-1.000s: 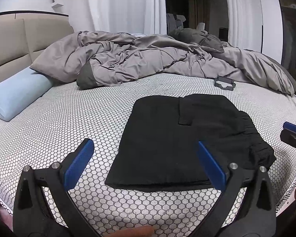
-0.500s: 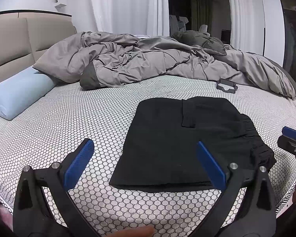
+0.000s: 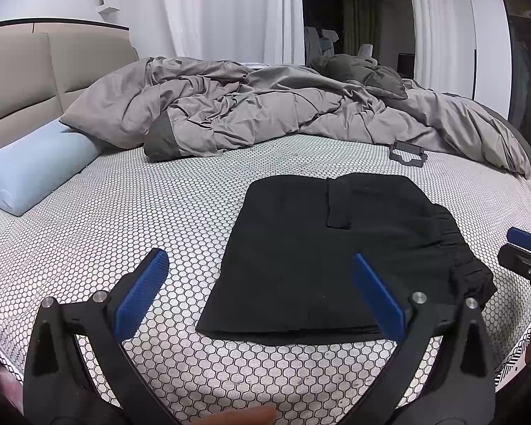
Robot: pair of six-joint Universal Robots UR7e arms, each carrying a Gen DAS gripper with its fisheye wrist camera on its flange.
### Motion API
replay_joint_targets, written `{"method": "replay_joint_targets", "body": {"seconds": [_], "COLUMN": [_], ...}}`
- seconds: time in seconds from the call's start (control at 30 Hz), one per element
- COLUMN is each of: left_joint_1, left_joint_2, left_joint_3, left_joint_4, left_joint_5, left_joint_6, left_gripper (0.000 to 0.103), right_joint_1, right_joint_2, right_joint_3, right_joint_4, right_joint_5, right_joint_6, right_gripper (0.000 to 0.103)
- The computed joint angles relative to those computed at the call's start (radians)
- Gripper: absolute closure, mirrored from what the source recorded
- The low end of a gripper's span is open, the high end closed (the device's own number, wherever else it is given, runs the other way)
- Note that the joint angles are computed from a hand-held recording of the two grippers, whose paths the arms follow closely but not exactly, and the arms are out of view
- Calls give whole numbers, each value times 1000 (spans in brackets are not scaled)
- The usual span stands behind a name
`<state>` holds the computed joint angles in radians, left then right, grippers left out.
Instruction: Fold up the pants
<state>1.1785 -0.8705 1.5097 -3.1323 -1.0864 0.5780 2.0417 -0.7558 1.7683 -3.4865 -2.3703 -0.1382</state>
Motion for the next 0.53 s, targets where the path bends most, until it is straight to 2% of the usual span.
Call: {"method": "replay_joint_targets", "body": {"seconds": [0.53], "left_joint_1": [1], "left_joint_2": [-1], "left_joint_3": [-8], "left_joint_4": [8], "left_joint_5": [-6], "left_joint_6": [6], "left_gripper": [1], "right_joint_1": [-6], "right_joint_2": [-7], "right_joint_3": [3], "right_joint_4": [21], "right_joint_5": [8], "right_joint_6": [1], "right_gripper": [0]}}
